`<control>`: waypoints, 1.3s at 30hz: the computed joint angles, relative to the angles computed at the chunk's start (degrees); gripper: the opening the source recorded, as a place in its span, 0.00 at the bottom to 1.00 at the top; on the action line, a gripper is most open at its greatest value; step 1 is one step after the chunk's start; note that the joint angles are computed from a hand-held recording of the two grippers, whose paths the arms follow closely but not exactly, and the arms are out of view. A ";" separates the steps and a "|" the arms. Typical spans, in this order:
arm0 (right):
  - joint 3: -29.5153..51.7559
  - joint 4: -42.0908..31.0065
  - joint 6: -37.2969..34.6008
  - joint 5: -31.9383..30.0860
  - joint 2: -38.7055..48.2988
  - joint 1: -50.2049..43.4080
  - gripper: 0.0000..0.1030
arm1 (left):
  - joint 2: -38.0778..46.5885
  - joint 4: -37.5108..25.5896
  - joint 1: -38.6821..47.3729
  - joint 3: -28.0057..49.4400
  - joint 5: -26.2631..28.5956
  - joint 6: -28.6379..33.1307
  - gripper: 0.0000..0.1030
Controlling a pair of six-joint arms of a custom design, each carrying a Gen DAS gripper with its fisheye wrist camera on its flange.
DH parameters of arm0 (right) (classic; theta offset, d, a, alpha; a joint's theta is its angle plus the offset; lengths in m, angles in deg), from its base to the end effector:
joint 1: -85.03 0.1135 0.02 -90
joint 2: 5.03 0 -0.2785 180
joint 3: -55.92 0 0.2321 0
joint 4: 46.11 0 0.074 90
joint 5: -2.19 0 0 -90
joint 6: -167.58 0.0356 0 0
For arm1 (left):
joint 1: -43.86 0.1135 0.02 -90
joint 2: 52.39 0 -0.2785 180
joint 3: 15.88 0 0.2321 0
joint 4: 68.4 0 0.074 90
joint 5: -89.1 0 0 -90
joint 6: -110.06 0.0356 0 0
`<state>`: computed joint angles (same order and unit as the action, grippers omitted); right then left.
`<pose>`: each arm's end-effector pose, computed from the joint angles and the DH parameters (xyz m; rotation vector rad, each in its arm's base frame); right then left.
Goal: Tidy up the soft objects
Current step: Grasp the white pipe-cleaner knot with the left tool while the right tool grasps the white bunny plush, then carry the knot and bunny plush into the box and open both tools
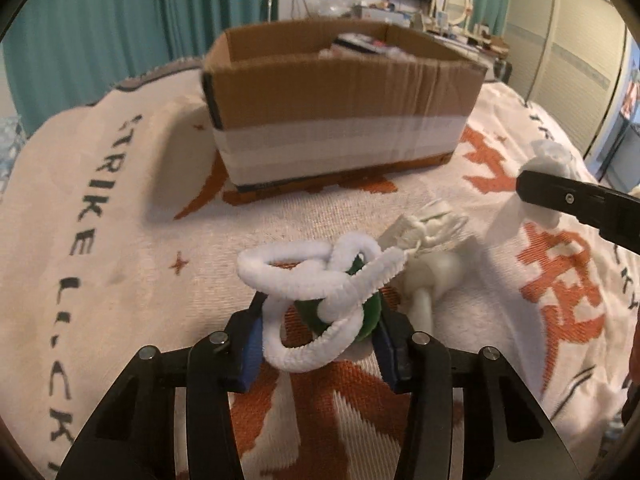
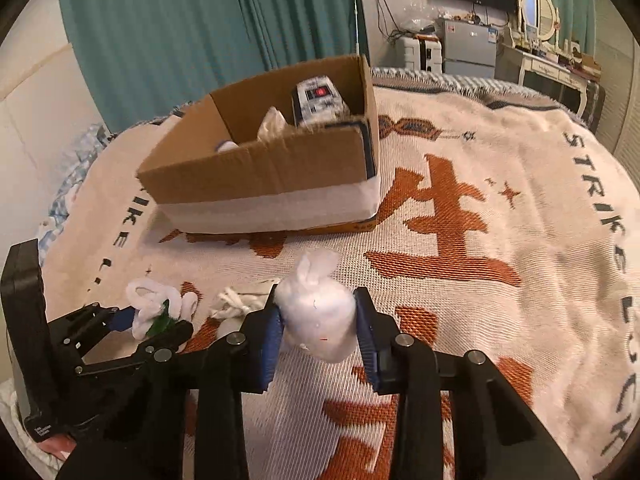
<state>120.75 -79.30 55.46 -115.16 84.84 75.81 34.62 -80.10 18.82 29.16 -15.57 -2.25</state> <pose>0.2842 -0.0296 0.2040 -0.4455 2.4247 0.3871 0.2233 -0.0944 0.1490 -0.0453 2.4643 -0.0341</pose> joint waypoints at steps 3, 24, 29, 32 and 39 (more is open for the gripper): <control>0.41 -4.53 -1.15 -2.17 -4.59 -1.60 0.33 | -5.00 -6.01 -0.98 1.93 -2.50 -0.05 0.44; 21.91 -28.40 -3.26 -9.86 -19.39 -2.97 0.33 | -23.68 -31.38 -5.93 23.29 -10.73 3.21 0.44; 27.67 -26.65 0.12 -8.27 -15.38 0.96 0.33 | -19.63 -28.52 -0.47 27.04 -7.18 7.25 0.44; 30.57 -24.71 2.38 -6.55 -11.92 4.00 0.33 | -16.36 -26.02 3.38 28.46 -4.62 9.37 0.44; 34.37 -18.01 5.97 -2.40 -1.12 10.11 0.33 | -5.73 -19.53 11.60 32.30 1.38 13.08 0.44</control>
<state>155.12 -97.31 61.43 -117.57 83.72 85.92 28.89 -99.63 30.42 61.46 -14.19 10.83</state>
